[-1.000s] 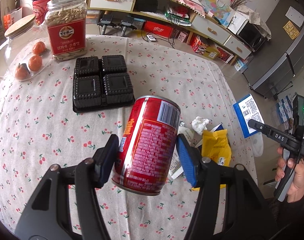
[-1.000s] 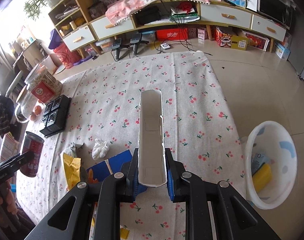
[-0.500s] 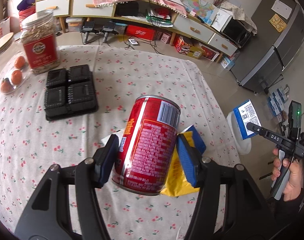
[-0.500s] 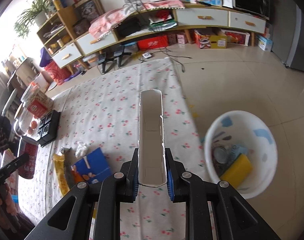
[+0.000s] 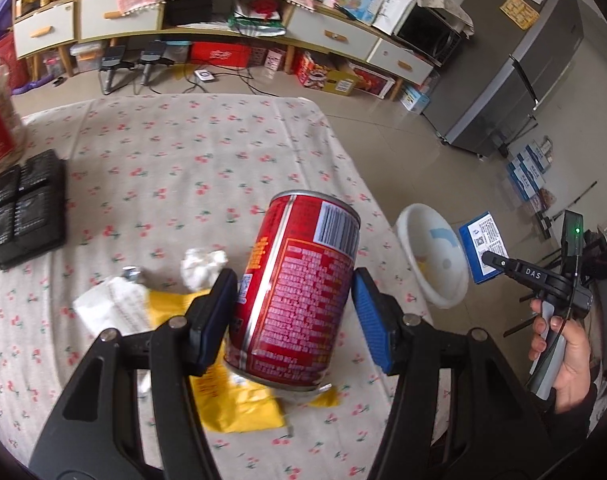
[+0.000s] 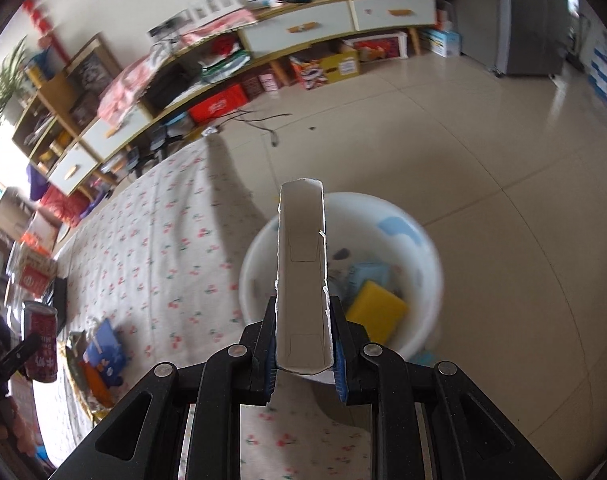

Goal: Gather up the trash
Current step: 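Carry the red can and white carton over the white basin, then open both grippers to drop the carton and can into the basin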

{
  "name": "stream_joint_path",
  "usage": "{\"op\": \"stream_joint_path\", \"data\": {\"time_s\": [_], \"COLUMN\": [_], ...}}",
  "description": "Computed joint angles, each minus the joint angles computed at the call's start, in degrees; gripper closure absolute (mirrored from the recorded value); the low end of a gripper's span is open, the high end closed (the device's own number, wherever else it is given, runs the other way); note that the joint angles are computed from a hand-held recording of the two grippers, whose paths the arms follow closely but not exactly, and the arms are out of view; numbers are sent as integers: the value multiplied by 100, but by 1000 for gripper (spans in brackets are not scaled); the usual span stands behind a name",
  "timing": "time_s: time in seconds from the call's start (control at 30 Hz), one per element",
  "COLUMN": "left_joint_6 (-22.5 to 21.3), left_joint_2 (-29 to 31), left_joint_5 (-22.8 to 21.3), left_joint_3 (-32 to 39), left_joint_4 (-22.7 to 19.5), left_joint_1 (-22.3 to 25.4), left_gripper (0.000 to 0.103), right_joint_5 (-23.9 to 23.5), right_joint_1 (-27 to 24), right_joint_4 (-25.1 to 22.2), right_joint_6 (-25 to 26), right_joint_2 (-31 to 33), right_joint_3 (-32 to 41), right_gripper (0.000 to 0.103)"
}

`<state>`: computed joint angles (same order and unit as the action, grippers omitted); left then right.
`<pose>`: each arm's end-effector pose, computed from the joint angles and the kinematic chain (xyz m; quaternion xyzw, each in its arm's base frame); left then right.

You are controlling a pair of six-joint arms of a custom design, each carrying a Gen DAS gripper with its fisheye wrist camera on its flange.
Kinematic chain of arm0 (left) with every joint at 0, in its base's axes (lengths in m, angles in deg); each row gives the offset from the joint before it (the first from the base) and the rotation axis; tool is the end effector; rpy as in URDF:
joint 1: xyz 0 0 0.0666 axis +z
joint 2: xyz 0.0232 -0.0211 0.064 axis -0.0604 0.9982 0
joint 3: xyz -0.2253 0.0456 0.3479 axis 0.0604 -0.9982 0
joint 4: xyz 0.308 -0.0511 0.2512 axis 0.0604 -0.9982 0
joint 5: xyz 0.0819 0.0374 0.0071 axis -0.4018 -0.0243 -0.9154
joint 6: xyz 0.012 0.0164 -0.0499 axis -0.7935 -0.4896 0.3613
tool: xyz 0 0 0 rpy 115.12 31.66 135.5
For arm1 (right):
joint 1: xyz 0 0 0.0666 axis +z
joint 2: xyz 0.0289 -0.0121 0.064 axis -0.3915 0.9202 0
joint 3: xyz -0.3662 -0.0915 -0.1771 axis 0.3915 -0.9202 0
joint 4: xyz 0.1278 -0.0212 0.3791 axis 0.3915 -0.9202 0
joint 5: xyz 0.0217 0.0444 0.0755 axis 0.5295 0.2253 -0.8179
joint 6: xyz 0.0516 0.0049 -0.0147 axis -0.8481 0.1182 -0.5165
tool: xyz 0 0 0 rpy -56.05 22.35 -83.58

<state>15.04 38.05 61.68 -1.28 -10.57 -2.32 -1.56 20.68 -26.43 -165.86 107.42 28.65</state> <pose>0.4852 -0.0116 0.4440 0.2748 0.9027 -0.2550 0.2110 0.2950 0.2611 0.4059 0.3736 0.8876 0.0616 0.2622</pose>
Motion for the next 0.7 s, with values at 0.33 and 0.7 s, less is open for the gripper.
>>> {"op": "stream_joint_path", "data": {"time_s": [0.33,0.7], "left_joint_6": [227,542], "left_joint_2": [-279,-365], "left_joint_5": [-160,-408], "left_joint_3": [-323,-549], "left_joint_4": [48,227], "left_joint_1": [-795,-1827], "left_gripper": [43,43], "right_joint_5": [-423,-87], "right_joint_1": [-379,-43], "right_joint_4": [250,-251], "right_joint_6": [-131,-1001], "right_joint_2": [-253,-739], "right_joint_3": [-466,-723], "right_gripper": [77,50]}}
